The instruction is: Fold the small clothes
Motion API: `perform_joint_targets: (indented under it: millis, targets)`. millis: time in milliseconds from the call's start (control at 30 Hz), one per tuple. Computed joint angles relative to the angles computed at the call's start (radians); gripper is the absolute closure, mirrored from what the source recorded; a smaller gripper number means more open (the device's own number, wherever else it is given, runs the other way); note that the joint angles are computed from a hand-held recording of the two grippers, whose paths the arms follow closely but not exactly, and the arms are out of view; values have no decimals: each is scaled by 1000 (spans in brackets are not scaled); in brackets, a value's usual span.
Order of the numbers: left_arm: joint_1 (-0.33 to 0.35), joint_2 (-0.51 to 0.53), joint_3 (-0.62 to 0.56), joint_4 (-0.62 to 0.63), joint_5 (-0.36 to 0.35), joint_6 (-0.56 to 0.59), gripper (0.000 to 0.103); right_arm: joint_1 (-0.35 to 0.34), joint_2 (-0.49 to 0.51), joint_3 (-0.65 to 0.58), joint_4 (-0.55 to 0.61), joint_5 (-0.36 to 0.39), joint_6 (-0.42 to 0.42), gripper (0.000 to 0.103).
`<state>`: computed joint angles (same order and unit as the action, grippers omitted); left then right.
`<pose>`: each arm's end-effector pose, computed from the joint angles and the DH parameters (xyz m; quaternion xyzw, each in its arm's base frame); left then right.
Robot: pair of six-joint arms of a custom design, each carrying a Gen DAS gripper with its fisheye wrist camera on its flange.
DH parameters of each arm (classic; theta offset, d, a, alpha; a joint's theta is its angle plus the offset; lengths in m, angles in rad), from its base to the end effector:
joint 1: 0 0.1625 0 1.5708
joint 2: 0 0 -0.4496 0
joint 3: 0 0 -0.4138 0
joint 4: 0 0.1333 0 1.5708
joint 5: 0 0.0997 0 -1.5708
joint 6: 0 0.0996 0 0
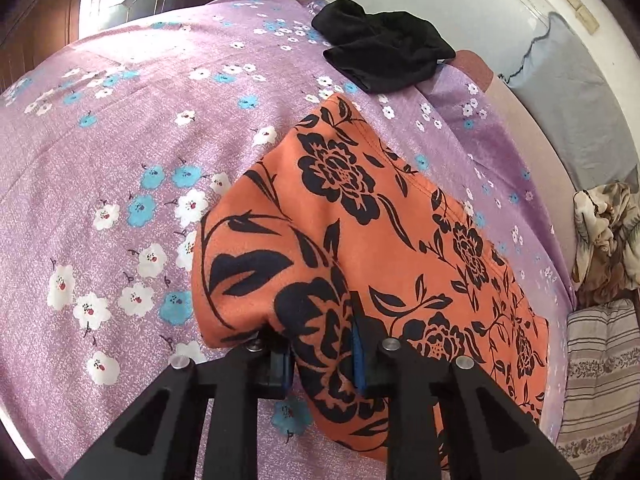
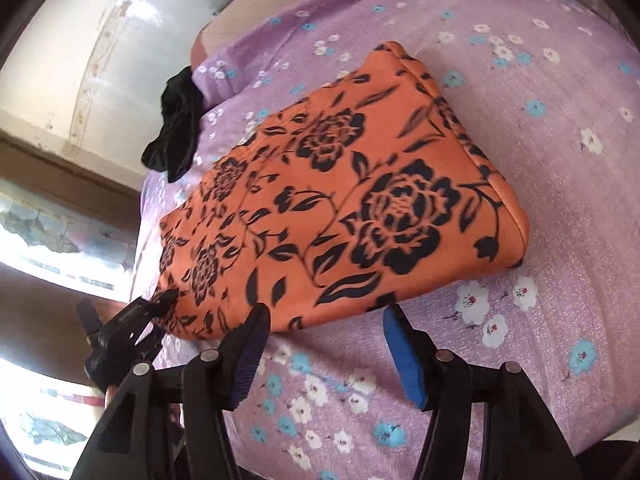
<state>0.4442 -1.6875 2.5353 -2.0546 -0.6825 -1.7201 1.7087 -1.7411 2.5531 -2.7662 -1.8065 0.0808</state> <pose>-0.1734 -0.3157 0.2046 -0.1853 0.8720 -0.3940 0.2237 0.1554 -0.3189 0.2528 0.0054 -0.9751 0.2007 0.0941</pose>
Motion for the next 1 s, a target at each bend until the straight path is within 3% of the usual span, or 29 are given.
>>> perform_joint_targets:
  millis: [33, 67, 167, 267, 367, 400, 467, 600, 700, 733, 767, 833, 933, 1000]
  targets:
    - [-2, 11, -8, 17, 8, -1, 81, 44, 20, -10, -8, -25, -13, 62]
    - [-5, 20, -14, 35, 16, -5, 81, 90, 54, -19, -36, -61, -33, 66]
    - [11, 43, -16, -11, 31, 57, 80, 170, 211, -48, -225, -128, -117, 71]
    - [32, 54, -11, -53, 37, 99, 74, 159, 377, -112, -299, -119, -173, 72]
    - [32, 78, -19, -42, 70, 131, 77, 82, 498, -172, -192, -102, -158, 72]
    - [25, 90, -27, -25, 88, 135, 80, 72, 490, -167, -214, -74, -164, 73]
    - [8, 125, -47, 5, 134, 155, 83, 99, 472, -190, -145, -90, -162, 70]
    - [-66, 236, -86, 22, 267, 281, 85, 76, 425, -190, -118, -25, -181, 70]
    - [-128, 342, -81, -124, 323, 495, 86, 15, 374, -199, -67, 90, -157, 68]
    - [-142, 378, -80, -188, 322, 576, 86, -9, 355, -200, -61, 141, -155, 64]
    - [-153, 415, -76, -265, 313, 656, 86, -35, 342, -205, -59, 200, -153, 43]
    - [-169, 482, -76, -363, 283, 770, 86, -95, 316, -203, -65, 332, -137, 23]
    - [-180, 552, -78, -449, 214, 871, 87, -173, 304, -213, -42, 491, -109, 23]
    - [-187, 585, -84, -461, 182, 902, 87, -192, 324, -235, -13, 539, -99, 23]
